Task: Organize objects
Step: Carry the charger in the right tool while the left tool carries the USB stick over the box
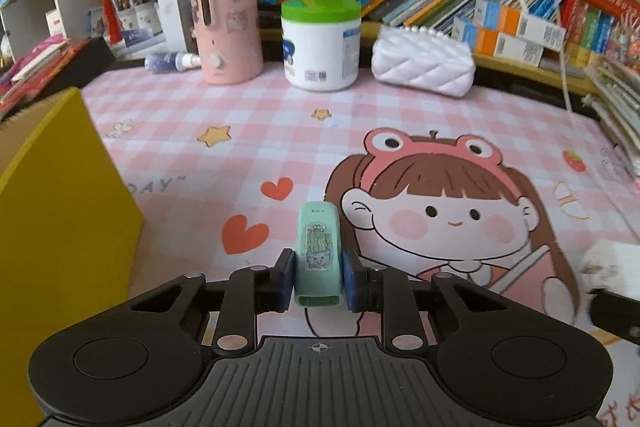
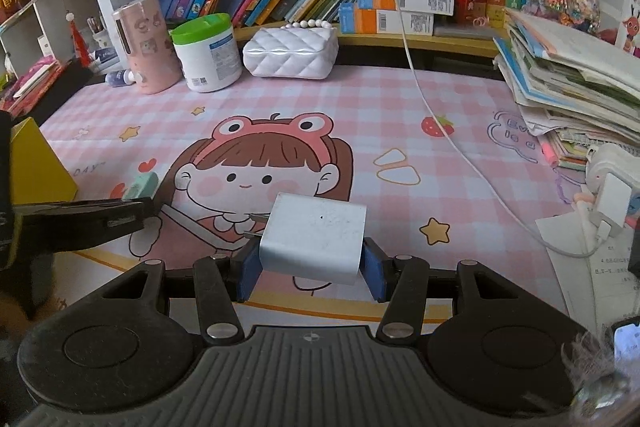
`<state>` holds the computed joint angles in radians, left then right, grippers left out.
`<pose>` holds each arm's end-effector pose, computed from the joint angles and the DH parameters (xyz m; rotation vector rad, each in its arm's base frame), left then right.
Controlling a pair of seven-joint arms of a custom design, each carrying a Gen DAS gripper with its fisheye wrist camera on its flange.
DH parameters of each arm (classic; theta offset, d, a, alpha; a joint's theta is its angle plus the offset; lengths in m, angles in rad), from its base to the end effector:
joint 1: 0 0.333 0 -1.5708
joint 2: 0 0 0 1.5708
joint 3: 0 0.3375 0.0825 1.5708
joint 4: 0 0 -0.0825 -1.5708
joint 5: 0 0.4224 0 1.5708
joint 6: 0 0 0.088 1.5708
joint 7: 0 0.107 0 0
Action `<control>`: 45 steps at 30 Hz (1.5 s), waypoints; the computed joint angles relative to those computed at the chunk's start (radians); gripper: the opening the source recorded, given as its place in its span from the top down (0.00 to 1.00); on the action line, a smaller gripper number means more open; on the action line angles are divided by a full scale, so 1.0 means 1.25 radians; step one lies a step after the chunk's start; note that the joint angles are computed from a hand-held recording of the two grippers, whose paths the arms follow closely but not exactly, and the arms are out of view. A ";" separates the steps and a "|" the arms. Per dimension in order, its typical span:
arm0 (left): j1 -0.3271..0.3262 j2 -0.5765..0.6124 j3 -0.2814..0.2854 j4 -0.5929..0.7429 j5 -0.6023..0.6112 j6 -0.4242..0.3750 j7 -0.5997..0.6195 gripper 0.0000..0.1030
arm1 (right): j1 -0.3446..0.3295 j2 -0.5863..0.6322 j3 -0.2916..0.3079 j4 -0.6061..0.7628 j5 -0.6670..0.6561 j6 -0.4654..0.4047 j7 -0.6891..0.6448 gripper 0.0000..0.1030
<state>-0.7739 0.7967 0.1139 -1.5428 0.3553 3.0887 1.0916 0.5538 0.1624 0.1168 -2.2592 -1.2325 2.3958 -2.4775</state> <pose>0.5960 -0.5250 0.2540 -1.2310 2.3189 -0.9218 0.4479 0.3458 0.2843 -1.1873 2.2523 -0.8303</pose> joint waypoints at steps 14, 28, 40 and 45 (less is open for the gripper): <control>0.033 -0.212 -0.045 -0.306 -0.083 0.146 0.103 0.78 | 0.064 0.053 0.013 0.095 0.119 -0.112 -0.090 0.52; 0.082 -0.355 -0.066 -0.545 -0.185 0.279 0.232 0.78 | 0.168 0.123 0.024 0.224 0.171 -0.240 -0.129 0.52; 0.291 -0.489 -0.193 -0.750 -0.194 0.351 0.306 0.78 | 0.289 0.250 0.013 0.428 0.221 -0.332 -0.165 0.52; 0.327 -0.536 -0.201 -0.821 -0.257 0.371 0.382 0.78 | 0.343 0.320 -0.008 0.535 0.235 -0.355 -0.190 0.52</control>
<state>-0.3649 0.1261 -0.1368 -2.5696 0.0336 3.5525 1.5687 0.9828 0.5618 0.1072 -1.5905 -0.9384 1.9524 -2.7150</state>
